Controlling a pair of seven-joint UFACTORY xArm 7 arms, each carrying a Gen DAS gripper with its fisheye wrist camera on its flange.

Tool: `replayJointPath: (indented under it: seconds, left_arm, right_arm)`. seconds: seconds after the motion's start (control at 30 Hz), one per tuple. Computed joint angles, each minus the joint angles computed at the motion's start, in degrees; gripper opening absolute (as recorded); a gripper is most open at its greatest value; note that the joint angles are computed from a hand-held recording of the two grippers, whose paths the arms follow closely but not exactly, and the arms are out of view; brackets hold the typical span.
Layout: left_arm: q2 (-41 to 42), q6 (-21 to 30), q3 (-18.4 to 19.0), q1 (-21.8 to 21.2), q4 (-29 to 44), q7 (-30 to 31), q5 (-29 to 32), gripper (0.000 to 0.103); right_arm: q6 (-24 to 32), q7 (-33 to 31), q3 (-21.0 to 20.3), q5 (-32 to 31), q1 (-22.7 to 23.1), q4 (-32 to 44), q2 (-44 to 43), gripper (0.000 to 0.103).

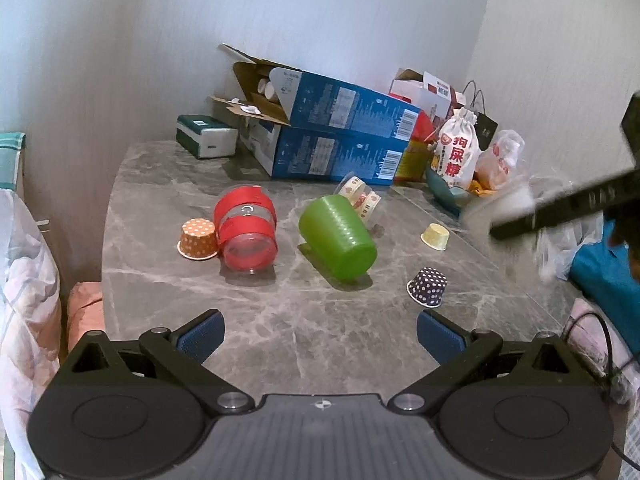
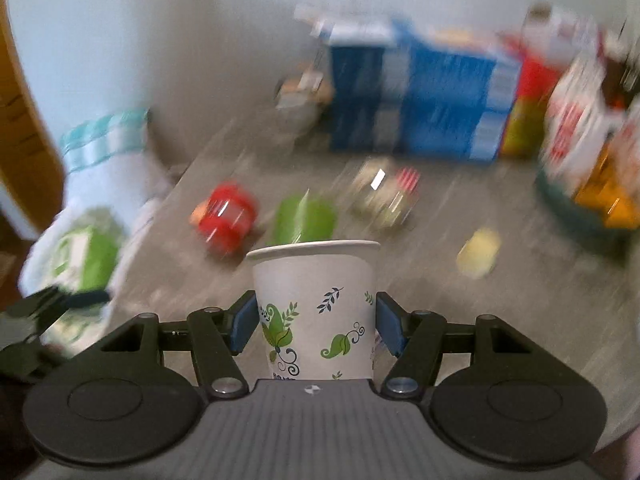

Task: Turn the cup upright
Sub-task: 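Lift the paper cup with the right gripper toward the left gripper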

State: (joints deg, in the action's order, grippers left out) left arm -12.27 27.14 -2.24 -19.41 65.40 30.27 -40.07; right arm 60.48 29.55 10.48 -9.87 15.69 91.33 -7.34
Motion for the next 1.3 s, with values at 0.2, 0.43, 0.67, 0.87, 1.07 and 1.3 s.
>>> replayJointPath:
  seconds: [0.2, 0.43, 0.67, 0.87, 1.07, 1.3]
  left_arm:
    - [-1.32, 0.44, 0.39, 0.87, -1.73, -2.54, 0.8, 0.103]
    - [-2.06, 4.12, 2.08, 1.19, -2.91, -3.35, 0.59, 0.103]
    - [-0.56, 11.53, 2.51, 1.92, -1.4, -1.16, -4.09, 0.103]
    - [2.44, 21.18, 2.37, 3.65, 2.35, -1.08, -8.75, 0.103]
    - [7.0, 26.85, -0.63, 4.77, 7.73, -4.18, -8.74, 0.103]
    - [12.01, 26.7, -4.06, 5.13, 12.51, -12.27, -5.58, 0.103]
  right_arm:
    - [4.03, 0.5, -2.0, 14.93, 0.4, 1.9, 5.95, 0.064]
    - [3.36, 4.73, -1.56, 17.04, 1.67, 1.81, 8.75, 0.064]
    - [5.19, 7.78, -1.38, 16.43, 2.86, 3.77, 11.39, 0.064]
    - [6.07, 9.72, -1.42, 15.05, 3.57, 4.71, 12.17, 0.066]
    - [7.39, 9.57, -1.49, 14.82, 3.86, 6.38, 13.27, 0.074]
    - [3.86, 9.38, -1.84, 16.58, 3.06, 3.38, 10.58, 0.078]
